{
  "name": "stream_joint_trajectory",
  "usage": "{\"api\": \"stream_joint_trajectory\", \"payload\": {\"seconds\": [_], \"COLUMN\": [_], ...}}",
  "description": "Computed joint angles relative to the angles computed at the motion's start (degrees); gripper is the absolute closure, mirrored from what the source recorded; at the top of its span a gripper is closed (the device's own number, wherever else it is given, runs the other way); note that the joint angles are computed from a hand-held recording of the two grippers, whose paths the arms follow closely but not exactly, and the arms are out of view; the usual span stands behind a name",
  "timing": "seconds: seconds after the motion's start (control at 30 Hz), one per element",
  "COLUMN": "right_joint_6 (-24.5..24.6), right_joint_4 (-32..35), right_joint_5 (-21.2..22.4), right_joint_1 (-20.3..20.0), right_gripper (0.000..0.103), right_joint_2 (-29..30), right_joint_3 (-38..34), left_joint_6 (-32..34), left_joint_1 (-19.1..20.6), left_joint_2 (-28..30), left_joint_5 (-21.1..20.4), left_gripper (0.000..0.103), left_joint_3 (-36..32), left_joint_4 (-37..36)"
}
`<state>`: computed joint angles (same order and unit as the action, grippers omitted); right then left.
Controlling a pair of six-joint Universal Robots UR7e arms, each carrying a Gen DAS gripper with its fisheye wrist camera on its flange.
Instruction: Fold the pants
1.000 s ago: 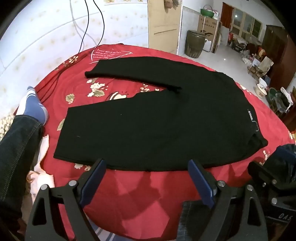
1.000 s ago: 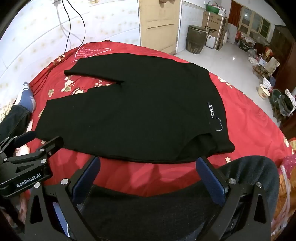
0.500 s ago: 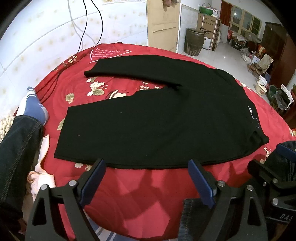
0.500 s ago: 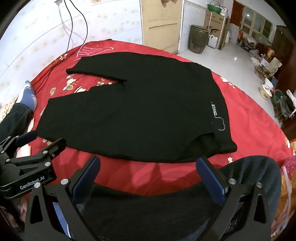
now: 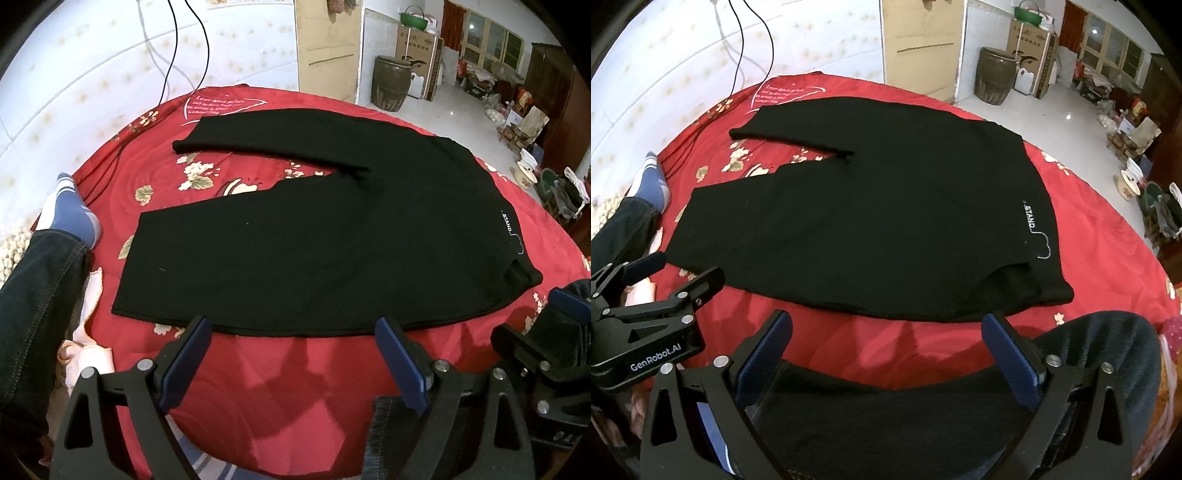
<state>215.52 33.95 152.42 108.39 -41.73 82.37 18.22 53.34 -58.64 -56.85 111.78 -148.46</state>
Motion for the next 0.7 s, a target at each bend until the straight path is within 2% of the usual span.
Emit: {"api": "stream_joint_trajectory", "payload": {"seconds": [0.07, 0.3, 0.7], "right_joint_6": [0.00, 0.12, -0.35], "right_joint_4": [0.34, 0.40, 0.30], "right_joint_5": [-0.39, -0.53, 0.27], "right_joint_1": [-0.14, -0.31, -0.35], "right_gripper": [0.008, 0.013, 0.015], "right_joint_2": [0.11, 0.10, 0.15], "right_joint_3": [-0.09, -0.04, -0.12], "left_joint_6": [-0.14, -0.06, -0.17], "left_joint_1": [0.09, 0.40, 0.82], "left_joint_2": [0.06, 0.31, 0.24], "left_joint_5": [0.07, -0.06, -0.70], "left_gripper": [0.011, 0.011, 0.011], "left_joint_3": [-0.03, -0.19, -0.13], "left_joint_4": [0.06, 0.26, 0.16]}}
